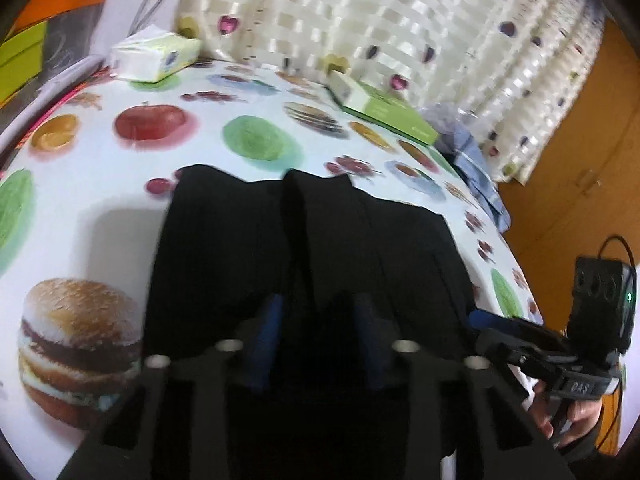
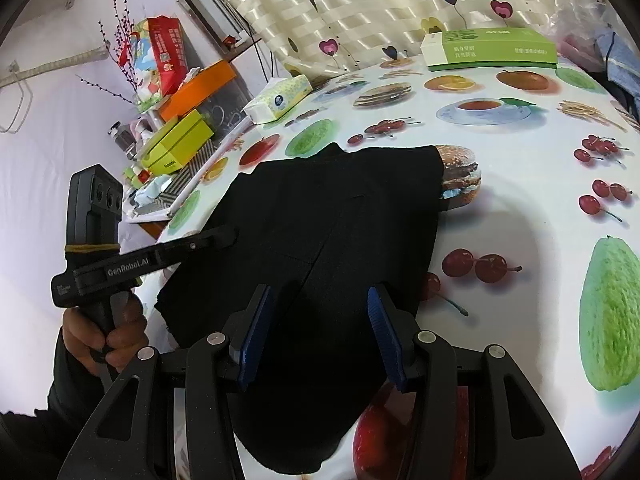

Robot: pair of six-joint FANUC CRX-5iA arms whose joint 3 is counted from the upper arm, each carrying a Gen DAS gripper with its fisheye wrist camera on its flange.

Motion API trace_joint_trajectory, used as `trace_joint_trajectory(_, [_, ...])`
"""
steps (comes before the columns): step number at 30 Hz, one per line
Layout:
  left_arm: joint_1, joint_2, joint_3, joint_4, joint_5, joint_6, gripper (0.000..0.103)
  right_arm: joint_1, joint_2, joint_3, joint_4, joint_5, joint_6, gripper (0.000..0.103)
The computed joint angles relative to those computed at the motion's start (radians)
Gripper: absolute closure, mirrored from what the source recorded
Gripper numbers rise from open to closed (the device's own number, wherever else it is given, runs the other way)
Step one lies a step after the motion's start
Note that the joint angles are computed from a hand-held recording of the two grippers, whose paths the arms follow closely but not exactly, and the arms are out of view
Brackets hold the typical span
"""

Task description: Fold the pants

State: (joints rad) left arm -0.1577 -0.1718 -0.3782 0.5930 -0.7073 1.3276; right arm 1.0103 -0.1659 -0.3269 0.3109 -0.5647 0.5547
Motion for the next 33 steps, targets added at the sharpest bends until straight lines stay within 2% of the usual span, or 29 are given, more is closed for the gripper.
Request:
trace_joint_trajectory(1, [0.003,-0.002,-0.006,0.013,0.005,-0.001,0.083,0.0,-0.001,-0.002,0.001,0.002,-0.002,0.053])
trace_joint_trajectory(3, [0.006,-0.02,-0.025,0.033,0.022,-0.008,0.086,-0.001,-0.002,-0.003,0.0,0.006,-0.002,0.053])
trace_joint_trajectory(5, [0.006,-0.039,-0.061,0.111,0.045,-0.061,0.087,0.0,-0.003,-0.005,0.002,0.008,-0.005,0.053])
trace_joint_trajectory(8, [-0.005,-0.052,-0.14,0.361,0.065,-0.262,0.087,0.0,-0.003,-0.005,0.001,0.008,-0.005,0.053])
trace_joint_trajectory(12, [-0.002,-0.023,-0.148,0.451,0.038,-0.294,0.083,0.001,-0.003,-0.005,0.002,0.006,-0.006,0.053])
trace_joint_trajectory(13, [0.0,-0.015,-0.143,0.448,0.027,-0.292,0.073,0.0,-0.004,-0.006,0.001,0.008,-0.005,0.053])
trace_joint_trajectory(15, [-0.003,-0.006,-0.129,0.414,0.018,-0.289,0.061,0.0,-0.004,-0.005,0.0,0.008,-0.007,0.053])
trace_joint_trajectory(18, [-0.014,0.004,-0.094,0.322,0.01,-0.262,0.058,-0.001,-0.004,-0.005,-0.002,0.01,-0.008,0.053])
trace_joint_trajectory(20, [-0.019,-0.001,-0.083,0.282,0.017,-0.252,0.06,-0.001,-0.004,-0.005,-0.002,0.01,-0.008,0.053])
trace_joint_trajectory(21, [-0.019,-0.005,-0.077,0.256,0.02,-0.241,0.073,-0.001,-0.004,-0.005,-0.001,0.009,-0.009,0.053])
trace_joint_trajectory(22, [-0.019,-0.008,-0.057,0.189,0.024,-0.196,0.081,-0.001,-0.003,-0.004,0.001,0.008,-0.011,0.053])
trace_joint_trajectory(24, [-0.022,-0.015,-0.047,0.161,0.024,-0.19,0.087,0.0,-0.004,-0.004,0.005,0.007,-0.015,0.053])
trace_joint_trajectory(27, [-0.039,-0.04,-0.035,0.091,0.054,-0.144,0.09,0.005,-0.016,-0.018,0.049,0.013,-0.057,0.053])
trace_joint_trajectory(32, [-0.015,-0.117,-0.095,0.256,0.092,-0.235,0.09,0.01,-0.054,-0.063,0.165,0.059,-0.154,0.053])
trace_joint_trajectory(33, [-0.006,-0.128,-0.091,0.236,0.093,-0.219,0.09,0.01,-0.054,-0.064,0.178,0.06,-0.16,0.053])
